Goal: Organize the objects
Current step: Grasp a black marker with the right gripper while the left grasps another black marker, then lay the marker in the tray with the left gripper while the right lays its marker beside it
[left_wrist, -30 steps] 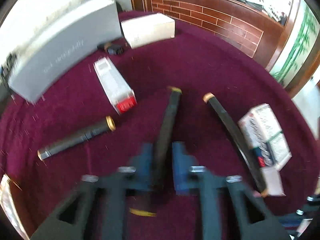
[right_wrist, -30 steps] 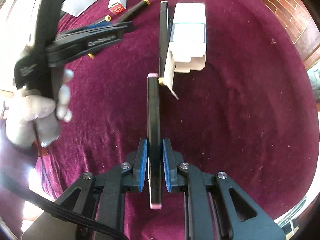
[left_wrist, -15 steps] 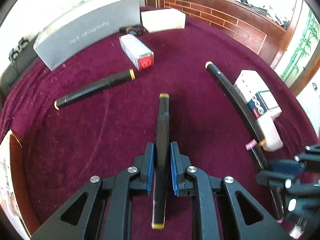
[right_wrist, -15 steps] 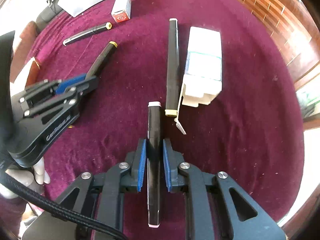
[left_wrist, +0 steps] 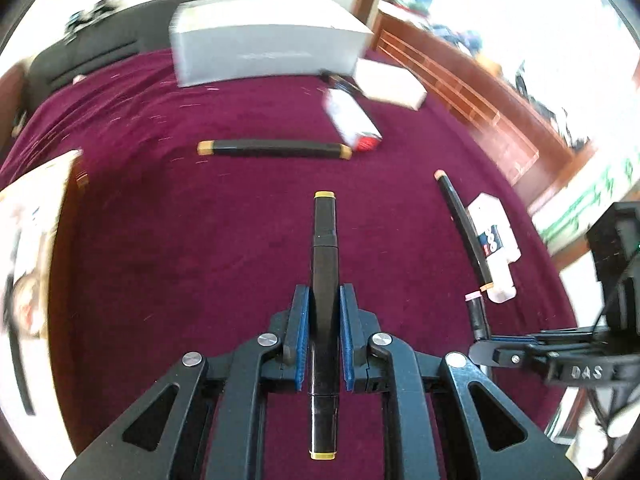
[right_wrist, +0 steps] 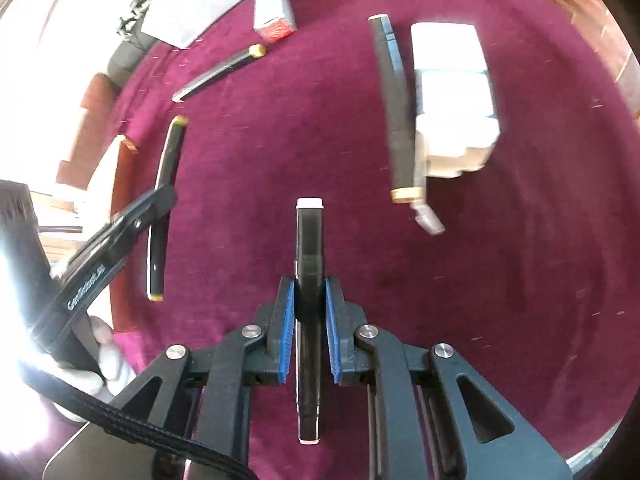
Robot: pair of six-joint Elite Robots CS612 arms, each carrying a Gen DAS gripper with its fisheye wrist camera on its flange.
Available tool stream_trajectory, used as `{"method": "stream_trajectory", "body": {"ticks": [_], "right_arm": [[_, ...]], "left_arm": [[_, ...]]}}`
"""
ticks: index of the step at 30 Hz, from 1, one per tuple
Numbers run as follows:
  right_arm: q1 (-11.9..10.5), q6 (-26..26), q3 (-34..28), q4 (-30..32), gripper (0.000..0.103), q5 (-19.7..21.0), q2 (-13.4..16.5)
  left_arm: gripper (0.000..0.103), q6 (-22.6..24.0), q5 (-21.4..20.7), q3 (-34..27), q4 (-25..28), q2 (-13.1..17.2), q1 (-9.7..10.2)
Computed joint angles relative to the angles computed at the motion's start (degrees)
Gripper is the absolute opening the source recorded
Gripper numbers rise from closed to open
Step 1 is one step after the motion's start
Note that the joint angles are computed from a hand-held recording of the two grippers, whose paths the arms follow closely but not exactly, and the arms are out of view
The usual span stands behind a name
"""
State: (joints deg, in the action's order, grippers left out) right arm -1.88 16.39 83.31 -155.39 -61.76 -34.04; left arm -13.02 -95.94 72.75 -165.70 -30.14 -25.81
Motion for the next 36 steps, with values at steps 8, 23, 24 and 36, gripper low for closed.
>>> {"method": "stream_trajectory", "body": {"ticks": [8,23,24,36], "right_arm": [[2.2,-4.5,-1.3,1.3,0.012,6.8,-0.6],[9.4,-8.6,-17.4,14.1,0.013,18.9,5.2],[9.9,-8.6,-18.5,14.6,0.013,18.3,5.6],[15.4,-9.3,-36.0,27.9,0.013,12.1,14.8]], "left_arm": [[0.011,-8.8,1.7,9.9,-8.7,-5.0,3.41],[0.012,-15.4,13.5,16.7,-8.7,-8.2,10.75],[0.012,-15.2,13.5,16.4,-8.2,-7.9,11.14],[0.012,-7.9,13.0,10.8,-1.5,-3.9,13.67]]}}
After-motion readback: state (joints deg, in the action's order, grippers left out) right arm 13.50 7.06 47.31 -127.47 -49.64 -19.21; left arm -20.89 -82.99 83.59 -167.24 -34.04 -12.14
